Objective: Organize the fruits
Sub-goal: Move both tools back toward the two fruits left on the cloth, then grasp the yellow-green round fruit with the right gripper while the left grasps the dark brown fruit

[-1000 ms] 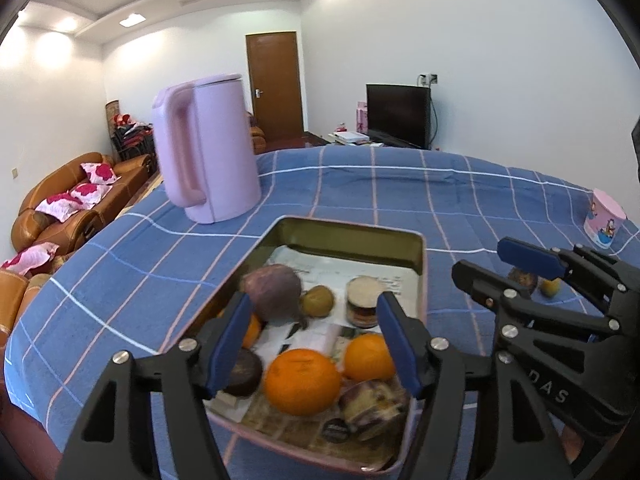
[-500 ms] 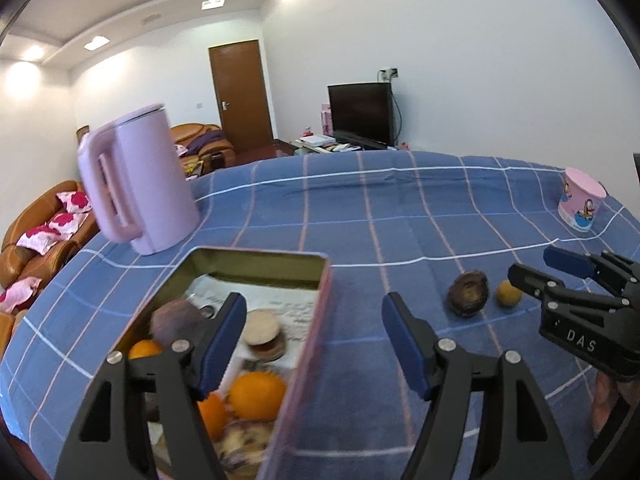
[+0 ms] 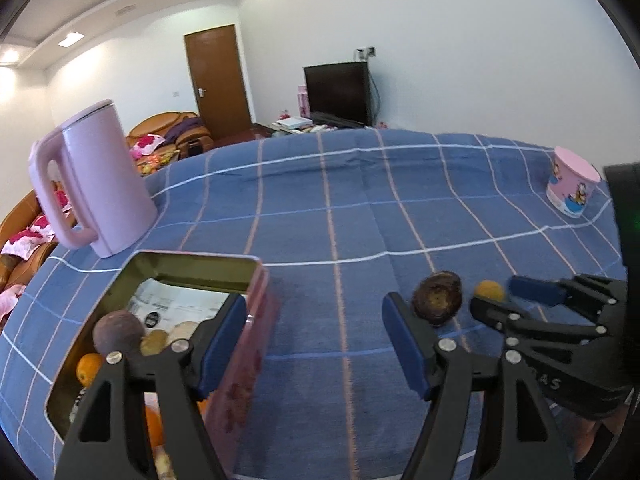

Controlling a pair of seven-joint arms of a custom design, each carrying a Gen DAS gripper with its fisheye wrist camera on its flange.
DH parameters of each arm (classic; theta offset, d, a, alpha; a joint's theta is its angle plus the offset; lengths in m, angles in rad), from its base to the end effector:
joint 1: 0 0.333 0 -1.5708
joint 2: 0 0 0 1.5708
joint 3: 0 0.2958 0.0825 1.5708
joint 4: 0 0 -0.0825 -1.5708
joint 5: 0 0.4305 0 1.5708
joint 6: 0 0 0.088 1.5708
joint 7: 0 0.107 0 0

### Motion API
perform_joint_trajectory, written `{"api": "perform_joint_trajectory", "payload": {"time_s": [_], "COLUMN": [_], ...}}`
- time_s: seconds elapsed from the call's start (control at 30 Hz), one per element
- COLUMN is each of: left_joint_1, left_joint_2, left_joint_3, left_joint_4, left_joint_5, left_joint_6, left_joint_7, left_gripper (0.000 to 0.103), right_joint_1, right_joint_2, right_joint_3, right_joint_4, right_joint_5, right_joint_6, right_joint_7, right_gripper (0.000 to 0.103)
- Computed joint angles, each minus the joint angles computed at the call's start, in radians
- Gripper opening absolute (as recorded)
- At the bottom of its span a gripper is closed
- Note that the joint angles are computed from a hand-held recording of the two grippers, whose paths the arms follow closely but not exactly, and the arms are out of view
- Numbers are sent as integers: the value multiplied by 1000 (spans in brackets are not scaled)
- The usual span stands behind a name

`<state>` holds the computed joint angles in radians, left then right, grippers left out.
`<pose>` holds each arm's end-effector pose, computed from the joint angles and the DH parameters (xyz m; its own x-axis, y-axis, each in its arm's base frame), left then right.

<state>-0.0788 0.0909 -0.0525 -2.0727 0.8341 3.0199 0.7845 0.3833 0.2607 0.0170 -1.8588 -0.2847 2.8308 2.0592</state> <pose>0.6244 -0.1374 0.4245 -0.0879 -0.9924 -0.0858 -0.6165 0.1218 -0.7779 0.6410 0.2860 0.4181 0.1789 -0.9803 -0.0836 -0.7477 -0.0802 -0.6591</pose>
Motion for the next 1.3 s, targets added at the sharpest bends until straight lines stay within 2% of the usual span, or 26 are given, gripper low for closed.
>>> {"api": "perform_joint_trajectory", "payload": {"time_s": [0.1,0.27,0.37,0.47,0.53,0.57,0.63,0.73,0.83,0.87,0.93,1.1,1.3], "left_joint_1": [10,0,-11,-23,13,2,-44,-28,-57,-47,-31,-6,-37], "left_joint_2": [11,21,31,46,65,72,81,103,132,142,157,173,150], "left_joint_3": [-28,-40,-40,-45,-109,-103,-59,-94,-66,-79,-103,-142,-103], "left_joint_4": [-1,0,9,24,37,45,58,84,123,135,156,177,146], "left_joint_5": [-129,-249,-296,-344,-516,-531,-475,-570,-565,-595,-656,-786,-775], "left_joint_6": [3,5,7,4,-11,-22,-27,-50,-81,-91,-121,-167,-136], "left_joint_7": [119,228,272,322,483,494,452,539,524,551,603,725,698], "left_gripper": [73,73,73,73,73,73,73,73,72,72,69,42,42], "right_joint_1": [-17,-15,10,39,37,30,19,-1,-14,-20,-29,-30,-10], "right_joint_2": [-4,-27,-46,-73,-93,-99,-108,-112,-121,-123,-111,-103,-113], "right_joint_3": [18,10,-31,-88,-105,-105,-103,-86,-74,-69,-56,-47,-70], "right_joint_4": [-8,-44,-73,-104,-126,-132,-141,-144,-149,-151,-139,-131,-141], "right_joint_5": [45,51,-12,-145,-216,-240,-288,-322,-353,-354,-339,-325,-394], "right_joint_6": [10,55,91,114,128,135,143,143,142,142,139,135,164], "right_joint_7": [-47,-46,46,213,309,344,407,443,468,468,454,428,471], "right_gripper": [27,27,27,27,27,27,27,27,27,27,27,28,28]}}
